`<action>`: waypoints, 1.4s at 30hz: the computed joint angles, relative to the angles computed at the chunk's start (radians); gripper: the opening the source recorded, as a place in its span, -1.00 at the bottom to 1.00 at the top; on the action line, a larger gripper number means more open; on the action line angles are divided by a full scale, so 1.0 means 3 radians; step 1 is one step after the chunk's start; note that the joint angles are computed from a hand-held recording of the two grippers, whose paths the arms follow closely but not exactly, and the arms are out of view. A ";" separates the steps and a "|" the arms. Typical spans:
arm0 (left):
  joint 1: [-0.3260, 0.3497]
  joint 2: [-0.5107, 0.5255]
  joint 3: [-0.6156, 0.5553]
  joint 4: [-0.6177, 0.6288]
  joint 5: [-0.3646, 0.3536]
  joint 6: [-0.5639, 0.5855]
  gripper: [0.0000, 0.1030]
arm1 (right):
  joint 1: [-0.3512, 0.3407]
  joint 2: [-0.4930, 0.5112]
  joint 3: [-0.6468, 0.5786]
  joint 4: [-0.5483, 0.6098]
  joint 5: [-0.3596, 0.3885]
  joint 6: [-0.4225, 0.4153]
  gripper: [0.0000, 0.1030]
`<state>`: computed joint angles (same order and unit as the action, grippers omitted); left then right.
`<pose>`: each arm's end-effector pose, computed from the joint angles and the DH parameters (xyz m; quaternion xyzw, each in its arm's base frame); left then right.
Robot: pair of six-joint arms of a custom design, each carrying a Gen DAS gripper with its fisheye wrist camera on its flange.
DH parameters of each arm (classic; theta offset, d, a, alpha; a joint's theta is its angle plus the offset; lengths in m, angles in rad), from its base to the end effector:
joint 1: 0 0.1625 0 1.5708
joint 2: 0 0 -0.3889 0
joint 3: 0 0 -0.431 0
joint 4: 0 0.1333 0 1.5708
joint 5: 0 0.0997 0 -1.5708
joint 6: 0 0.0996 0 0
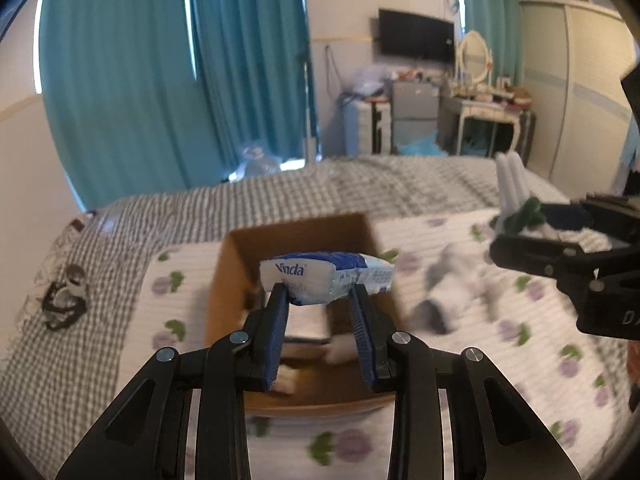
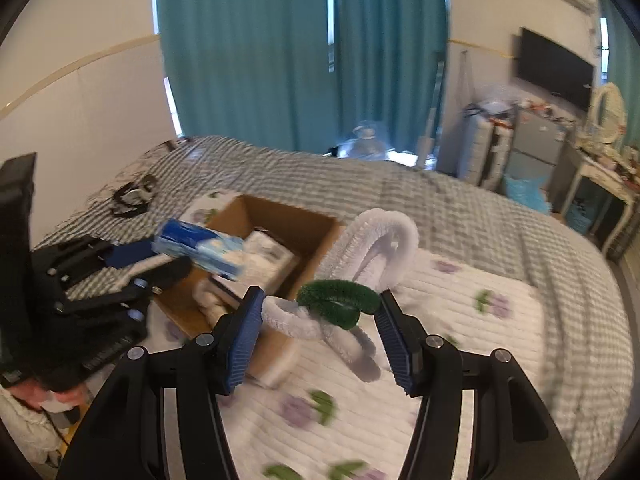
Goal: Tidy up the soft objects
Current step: 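Carry the loop and tissue pack into the box and open both grippers, then grasp the grey bone-shaped toy with the right gripper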
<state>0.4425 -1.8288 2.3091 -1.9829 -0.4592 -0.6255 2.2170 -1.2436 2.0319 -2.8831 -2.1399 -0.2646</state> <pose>-0.2476 -0.3636 0.2885 0.2286 0.8178 -0.3869 0.3595 0.3991 -0.3969 0.2024 0.3424 -0.8645 0.2955 0.2191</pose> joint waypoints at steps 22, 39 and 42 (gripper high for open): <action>0.0755 -0.0016 0.0204 -0.1387 -0.0261 0.1348 0.24 | -0.0292 0.0985 -0.0606 -0.0383 0.0209 0.0206 0.73; -0.0692 -0.0423 0.0155 -0.0272 0.0401 0.0266 0.61 | 0.0196 -0.0231 0.0036 -0.0379 -0.0423 -0.0007 0.74; -0.0877 -0.0373 0.0114 -0.0116 0.0474 0.0060 0.61 | 0.0276 -0.0440 0.0114 -0.0329 -0.0529 -0.0033 0.74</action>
<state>0.1793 -1.9407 2.3432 -2.0176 -0.3170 -0.6075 2.2999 -1.3755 2.0661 -2.9819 -2.2986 -0.2745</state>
